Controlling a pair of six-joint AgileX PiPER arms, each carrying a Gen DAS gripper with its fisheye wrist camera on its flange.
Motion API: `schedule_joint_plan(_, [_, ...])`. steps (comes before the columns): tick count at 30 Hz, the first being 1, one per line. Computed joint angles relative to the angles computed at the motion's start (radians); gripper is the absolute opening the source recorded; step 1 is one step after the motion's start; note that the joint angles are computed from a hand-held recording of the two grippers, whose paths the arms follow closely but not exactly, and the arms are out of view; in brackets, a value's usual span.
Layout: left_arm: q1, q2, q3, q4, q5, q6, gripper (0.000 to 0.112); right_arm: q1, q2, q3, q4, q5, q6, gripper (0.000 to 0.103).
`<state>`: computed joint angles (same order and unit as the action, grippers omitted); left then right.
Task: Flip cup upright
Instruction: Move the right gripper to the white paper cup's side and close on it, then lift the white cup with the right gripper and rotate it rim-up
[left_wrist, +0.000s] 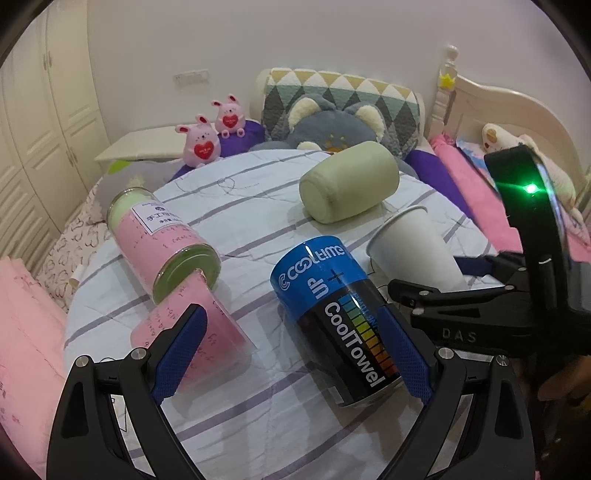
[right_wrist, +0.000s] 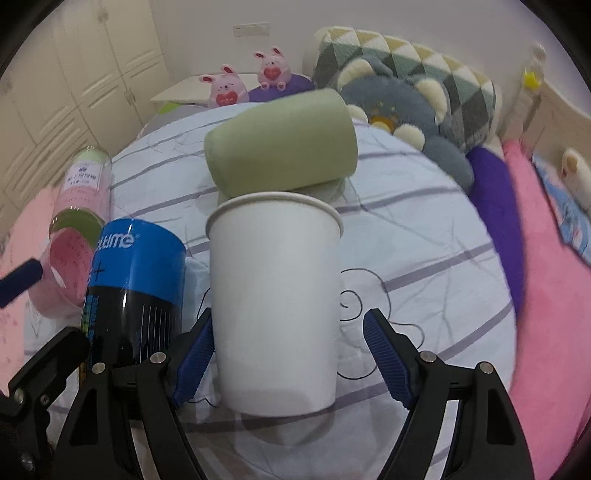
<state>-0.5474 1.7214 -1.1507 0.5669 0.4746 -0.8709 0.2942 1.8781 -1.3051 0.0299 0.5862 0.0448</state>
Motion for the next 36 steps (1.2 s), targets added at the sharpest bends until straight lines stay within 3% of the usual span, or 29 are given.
schedule_joint_plan(1, [0.003,-0.002,0.0,-0.009,-0.001,0.009,0.095,-0.006,0.003,-0.005,0.027,0.011,-0.017,0.059])
schedule_joint_plan(3, [0.008,-0.007,0.006,-0.011,-0.005,0.011,0.095,-0.012,0.007,-0.018,0.049,0.042,-0.009,0.061])
schedule_joint_plan(14, [0.014,-0.087,0.099,-0.009,-0.056,0.018,0.095,0.032,-0.096,0.068,-0.046,0.007,0.168,0.061])
schedule_joint_plan(19, [0.005,-0.151,0.163,-0.013,-0.059,0.035,0.095,0.075,-0.185,0.159,-0.113,-0.018,0.314,0.061])
schedule_joint_plan(31, [-0.009,-0.281,0.385,0.172,-0.113,-0.12,0.095,0.235,-0.339,0.379,-0.38,-0.084,0.745,0.061])
schedule_joint_plan(36, [0.027,-0.315,0.457,0.108,-0.164,-0.061,0.095,0.315,-0.373,0.465,-0.465,-0.104,0.929,0.061])
